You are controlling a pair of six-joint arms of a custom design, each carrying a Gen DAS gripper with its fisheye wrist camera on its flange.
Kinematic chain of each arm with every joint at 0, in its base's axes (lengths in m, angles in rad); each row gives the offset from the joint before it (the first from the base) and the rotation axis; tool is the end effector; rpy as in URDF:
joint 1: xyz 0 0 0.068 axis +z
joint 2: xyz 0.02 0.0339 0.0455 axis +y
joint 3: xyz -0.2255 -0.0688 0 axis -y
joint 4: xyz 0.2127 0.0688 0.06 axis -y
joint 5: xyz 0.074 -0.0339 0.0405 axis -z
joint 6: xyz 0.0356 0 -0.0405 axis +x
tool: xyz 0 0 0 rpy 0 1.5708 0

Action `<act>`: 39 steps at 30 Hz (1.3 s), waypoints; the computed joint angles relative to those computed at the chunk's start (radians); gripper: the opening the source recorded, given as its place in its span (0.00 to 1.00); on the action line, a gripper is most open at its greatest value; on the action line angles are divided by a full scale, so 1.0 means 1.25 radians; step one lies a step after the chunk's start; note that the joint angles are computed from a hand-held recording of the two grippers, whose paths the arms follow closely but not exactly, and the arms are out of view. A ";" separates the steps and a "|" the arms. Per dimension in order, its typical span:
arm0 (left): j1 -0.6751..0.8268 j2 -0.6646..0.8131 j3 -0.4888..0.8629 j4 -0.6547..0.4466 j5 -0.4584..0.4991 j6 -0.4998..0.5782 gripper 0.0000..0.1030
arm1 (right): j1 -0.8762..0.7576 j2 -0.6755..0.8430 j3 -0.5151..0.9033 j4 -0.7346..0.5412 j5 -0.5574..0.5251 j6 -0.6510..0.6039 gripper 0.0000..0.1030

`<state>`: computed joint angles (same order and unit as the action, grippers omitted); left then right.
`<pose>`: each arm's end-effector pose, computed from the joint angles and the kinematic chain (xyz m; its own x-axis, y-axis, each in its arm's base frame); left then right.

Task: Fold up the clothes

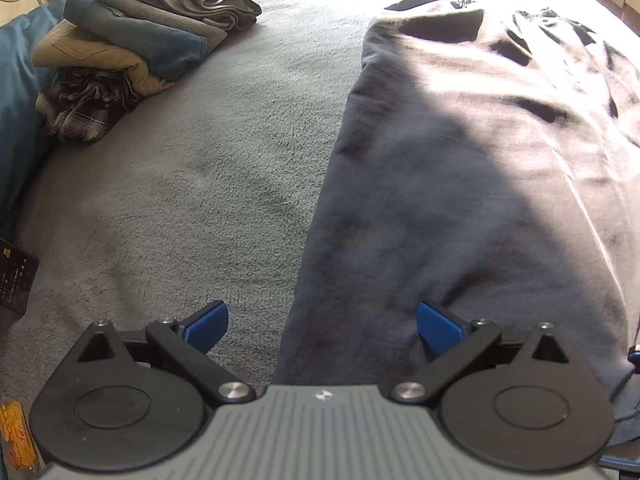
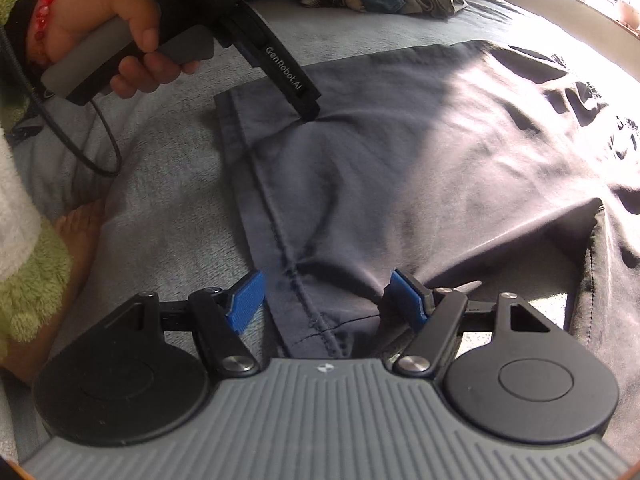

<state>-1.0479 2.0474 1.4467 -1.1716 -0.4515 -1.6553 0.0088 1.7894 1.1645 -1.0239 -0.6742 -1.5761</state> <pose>0.1691 -0.2622 0.1393 -0.7789 -0.4440 -0.4429 -0.5570 0.8143 0.1633 0.2684 0.0246 0.1564 -0.0365 -0.7815 -0.6228 -0.9971 -0.0129 0.0746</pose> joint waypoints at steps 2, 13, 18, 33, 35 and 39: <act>-0.025 -0.018 -0.020 -0.004 -0.023 -0.005 0.98 | -0.011 0.020 0.048 -0.073 -0.014 -0.020 0.67; -0.095 -0.095 -0.165 0.119 -0.008 -0.047 0.59 | 0.025 0.074 0.163 -0.139 -0.114 0.174 0.67; -0.093 -0.127 -0.183 0.150 0.001 -0.045 0.12 | 0.025 0.047 0.134 -0.120 -0.119 0.186 0.67; -0.048 -0.426 -0.463 0.478 0.031 -0.130 0.03 | 0.175 -0.079 -0.041 0.092 -0.197 0.305 0.67; -0.045 -0.445 -0.487 0.512 0.031 -0.130 0.03 | 0.213 -0.078 -0.055 0.130 -0.200 0.378 0.67; -0.041 -0.478 -0.530 0.567 0.030 -0.131 0.03 | 0.273 -0.049 -0.051 0.188 -0.189 0.527 0.67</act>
<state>-1.0986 1.4504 0.7836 -0.4624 -0.4135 -1.8192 0.3502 1.7279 1.1004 -0.7884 -0.9104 -0.9170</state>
